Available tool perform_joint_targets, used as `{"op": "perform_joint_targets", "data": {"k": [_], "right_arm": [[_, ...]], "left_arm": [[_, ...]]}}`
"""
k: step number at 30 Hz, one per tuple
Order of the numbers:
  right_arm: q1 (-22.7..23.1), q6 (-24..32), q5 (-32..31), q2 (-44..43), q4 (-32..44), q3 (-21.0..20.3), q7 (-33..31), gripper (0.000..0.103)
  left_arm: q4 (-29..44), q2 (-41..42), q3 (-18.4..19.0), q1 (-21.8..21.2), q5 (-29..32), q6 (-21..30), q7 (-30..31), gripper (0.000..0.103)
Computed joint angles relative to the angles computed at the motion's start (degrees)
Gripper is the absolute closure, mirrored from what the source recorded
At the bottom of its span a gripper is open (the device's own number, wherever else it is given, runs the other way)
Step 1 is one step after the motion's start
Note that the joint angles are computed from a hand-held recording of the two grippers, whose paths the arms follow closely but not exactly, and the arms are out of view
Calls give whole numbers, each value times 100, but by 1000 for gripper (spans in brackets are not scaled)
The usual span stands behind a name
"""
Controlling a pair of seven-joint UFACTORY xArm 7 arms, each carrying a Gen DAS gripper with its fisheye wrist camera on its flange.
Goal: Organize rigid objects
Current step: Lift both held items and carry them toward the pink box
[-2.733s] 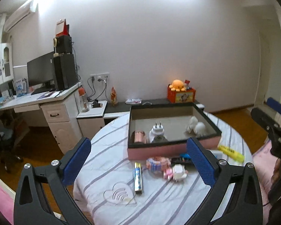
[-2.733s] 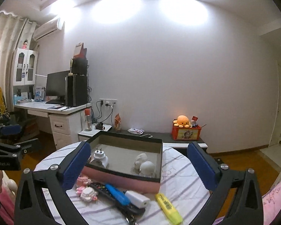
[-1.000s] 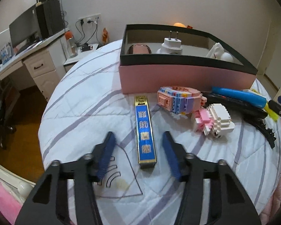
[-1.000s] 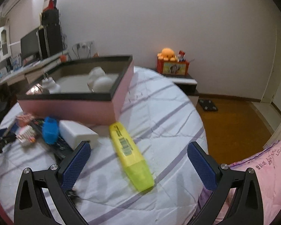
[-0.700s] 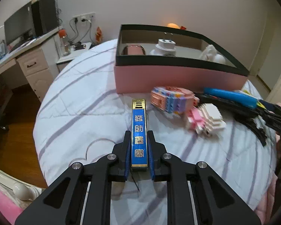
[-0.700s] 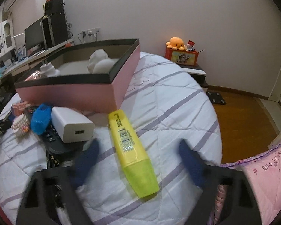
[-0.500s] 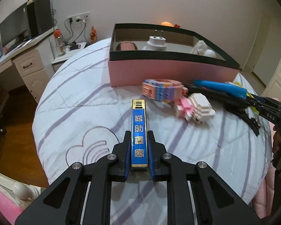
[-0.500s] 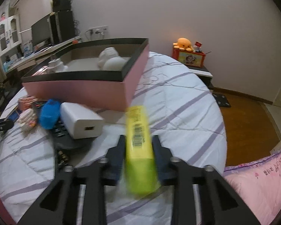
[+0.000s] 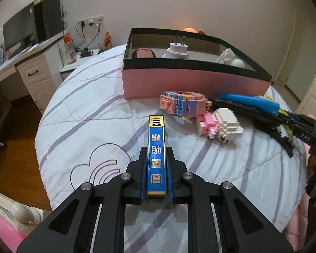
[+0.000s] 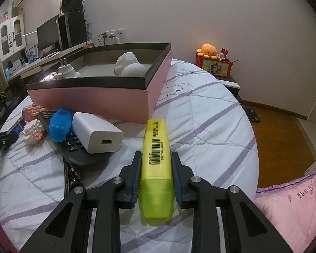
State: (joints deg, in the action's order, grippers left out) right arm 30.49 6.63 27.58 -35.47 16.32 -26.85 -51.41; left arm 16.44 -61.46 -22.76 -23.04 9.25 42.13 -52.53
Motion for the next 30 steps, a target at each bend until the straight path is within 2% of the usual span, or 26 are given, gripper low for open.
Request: {"op": "perform_joint_targets", "data": {"k": [7,16,19,22,26,30], "right_arm": [[-195,504,156,-660,-83,13,10,76],[-487,1034,190,-1946,-276,583,239,76],[-353,1251,221,-2548,-303,649,309,76],[-214,1181,183,-3054,-352,933,442,76],[88,1070,54,-3272,-295,1076,643,76],[382,935,-89,-3209,-208,1053,778,76]], "left_arm": [[64,-430,-77,-128,-29,278,-12,88],[710,-870,-538,62,284,931,98,88],[975,-1019,-690,207,402,1053,125,88],[1245,-1052,-747,403,501,1086,217,88],[1631,-1108,-869,827,640,1138,224,88],[1678,-1149,-851,989,624,921,284,88]]}}
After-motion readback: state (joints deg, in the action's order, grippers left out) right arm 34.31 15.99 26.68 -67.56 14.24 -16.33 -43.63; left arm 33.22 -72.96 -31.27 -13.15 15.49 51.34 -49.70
